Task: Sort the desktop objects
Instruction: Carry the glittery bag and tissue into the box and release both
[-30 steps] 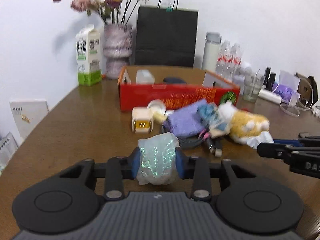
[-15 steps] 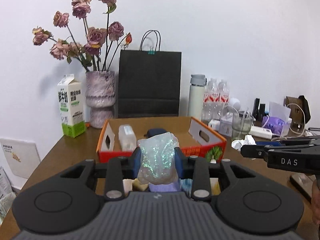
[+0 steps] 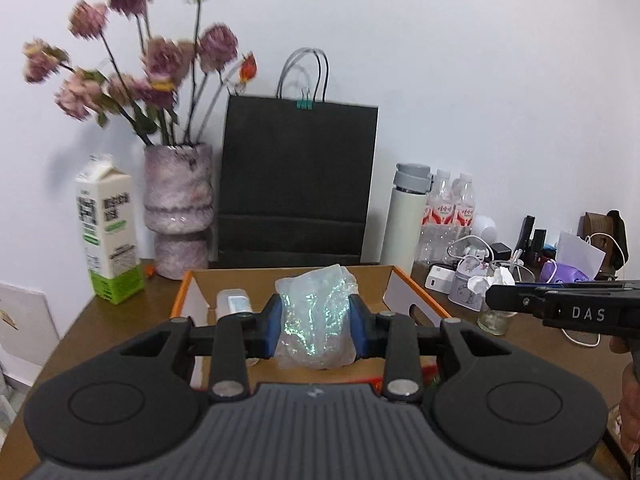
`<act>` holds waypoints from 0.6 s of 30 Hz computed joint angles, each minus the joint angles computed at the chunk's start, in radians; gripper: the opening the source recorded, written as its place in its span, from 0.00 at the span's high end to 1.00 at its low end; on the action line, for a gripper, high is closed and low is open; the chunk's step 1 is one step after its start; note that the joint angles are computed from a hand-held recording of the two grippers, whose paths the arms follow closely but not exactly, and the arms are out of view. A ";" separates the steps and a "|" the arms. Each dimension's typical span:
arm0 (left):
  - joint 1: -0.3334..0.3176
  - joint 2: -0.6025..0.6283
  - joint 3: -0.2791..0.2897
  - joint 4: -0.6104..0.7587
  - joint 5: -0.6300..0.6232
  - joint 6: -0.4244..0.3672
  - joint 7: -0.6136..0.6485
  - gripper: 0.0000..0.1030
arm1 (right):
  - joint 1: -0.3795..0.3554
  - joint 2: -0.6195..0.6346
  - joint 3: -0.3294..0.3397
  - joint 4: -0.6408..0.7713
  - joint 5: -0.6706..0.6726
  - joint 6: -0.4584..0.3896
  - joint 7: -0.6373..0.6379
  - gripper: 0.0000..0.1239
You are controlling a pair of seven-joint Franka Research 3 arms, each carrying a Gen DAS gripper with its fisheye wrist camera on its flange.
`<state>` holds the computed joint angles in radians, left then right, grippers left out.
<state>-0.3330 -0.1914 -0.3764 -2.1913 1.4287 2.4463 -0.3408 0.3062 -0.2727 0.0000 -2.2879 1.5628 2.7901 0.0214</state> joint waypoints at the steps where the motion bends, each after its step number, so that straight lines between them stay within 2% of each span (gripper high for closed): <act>1: 0.005 0.017 0.011 0.019 -0.020 0.011 0.027 0.66 | -0.004 0.029 0.003 0.031 -0.039 0.000 0.041 0.82; 5: 0.033 0.101 0.062 0.105 -0.109 0.084 0.145 0.66 | -0.018 0.155 0.015 0.168 -0.236 -0.019 0.220 0.82; 10: 0.045 0.225 0.108 0.228 -0.239 0.062 0.308 0.66 | -0.054 0.345 0.032 0.375 -0.512 -0.130 0.531 0.81; 14: 0.061 0.345 0.151 0.346 -0.479 0.094 0.493 0.66 | -0.062 0.502 0.055 0.554 -0.738 -0.192 0.760 0.81; 16: 0.059 0.414 0.164 0.421 -0.588 0.068 0.597 0.66 | -0.059 0.586 0.058 0.656 -0.842 -0.243 0.873 0.81; 18: 0.044 0.481 0.175 0.504 -0.656 -0.002 0.703 0.63 | -0.052 0.680 0.056 0.773 -0.939 -0.304 0.978 0.81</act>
